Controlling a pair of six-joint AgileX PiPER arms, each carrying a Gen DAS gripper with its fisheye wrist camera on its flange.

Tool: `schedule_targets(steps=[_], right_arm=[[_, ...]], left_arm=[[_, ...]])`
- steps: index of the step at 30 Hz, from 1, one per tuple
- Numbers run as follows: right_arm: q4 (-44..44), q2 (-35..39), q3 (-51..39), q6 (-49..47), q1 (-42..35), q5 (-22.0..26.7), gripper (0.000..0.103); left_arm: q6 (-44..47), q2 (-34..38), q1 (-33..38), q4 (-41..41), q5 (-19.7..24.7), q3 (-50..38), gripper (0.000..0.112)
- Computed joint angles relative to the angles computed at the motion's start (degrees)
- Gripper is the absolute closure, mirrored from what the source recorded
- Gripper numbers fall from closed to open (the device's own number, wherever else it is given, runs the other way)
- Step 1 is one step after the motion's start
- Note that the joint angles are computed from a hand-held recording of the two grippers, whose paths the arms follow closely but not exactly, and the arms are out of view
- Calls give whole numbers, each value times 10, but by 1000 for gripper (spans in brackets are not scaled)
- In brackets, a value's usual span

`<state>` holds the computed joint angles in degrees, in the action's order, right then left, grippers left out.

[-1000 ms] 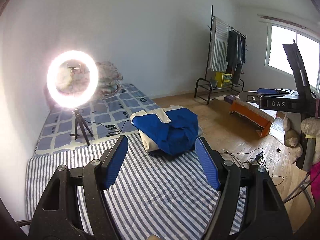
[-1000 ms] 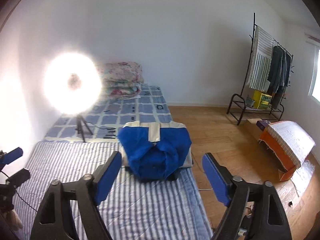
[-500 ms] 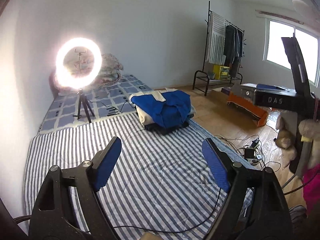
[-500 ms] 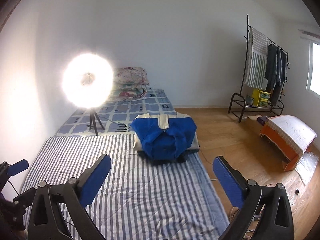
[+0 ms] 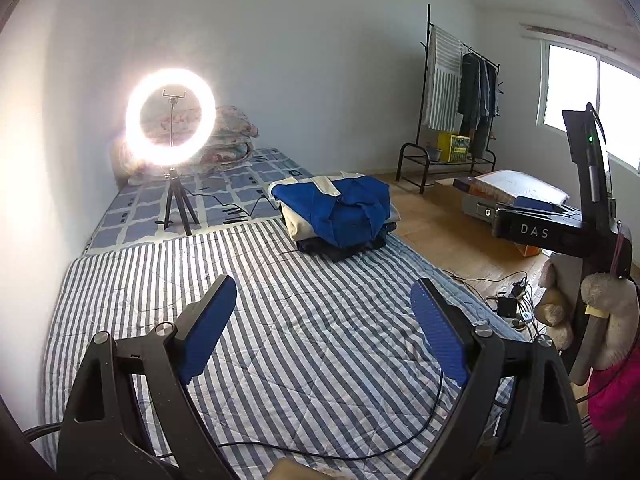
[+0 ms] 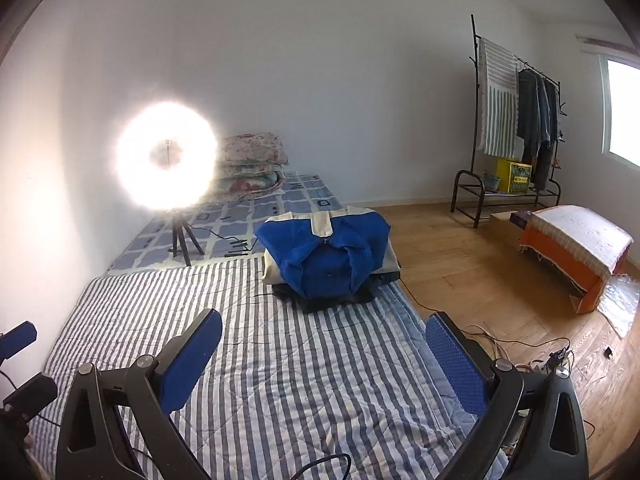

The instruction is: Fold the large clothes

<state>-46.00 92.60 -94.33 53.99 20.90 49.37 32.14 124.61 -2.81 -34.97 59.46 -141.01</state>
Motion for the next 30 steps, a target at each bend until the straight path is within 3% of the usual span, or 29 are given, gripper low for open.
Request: schedule_targets(steps=[5,7,10,20,30], right_arm=[[-33,4,12,21,14,2,0],[-45,8,14,25,22,5,0],[-65,10,17,36,35,10,0],[-86,11,29,73,39,-2,0],[-89,15,29,82,38,-4,0]], left_arm=[[21,-32,-2,-13,-39,62,21],[29,-46,-3,-10,-51,87,11],[36,-68,-4,-9,-82,132,9],[21,-90,-11,16,-115,171,9],[20,-90,-10,18,-119,172,9]])
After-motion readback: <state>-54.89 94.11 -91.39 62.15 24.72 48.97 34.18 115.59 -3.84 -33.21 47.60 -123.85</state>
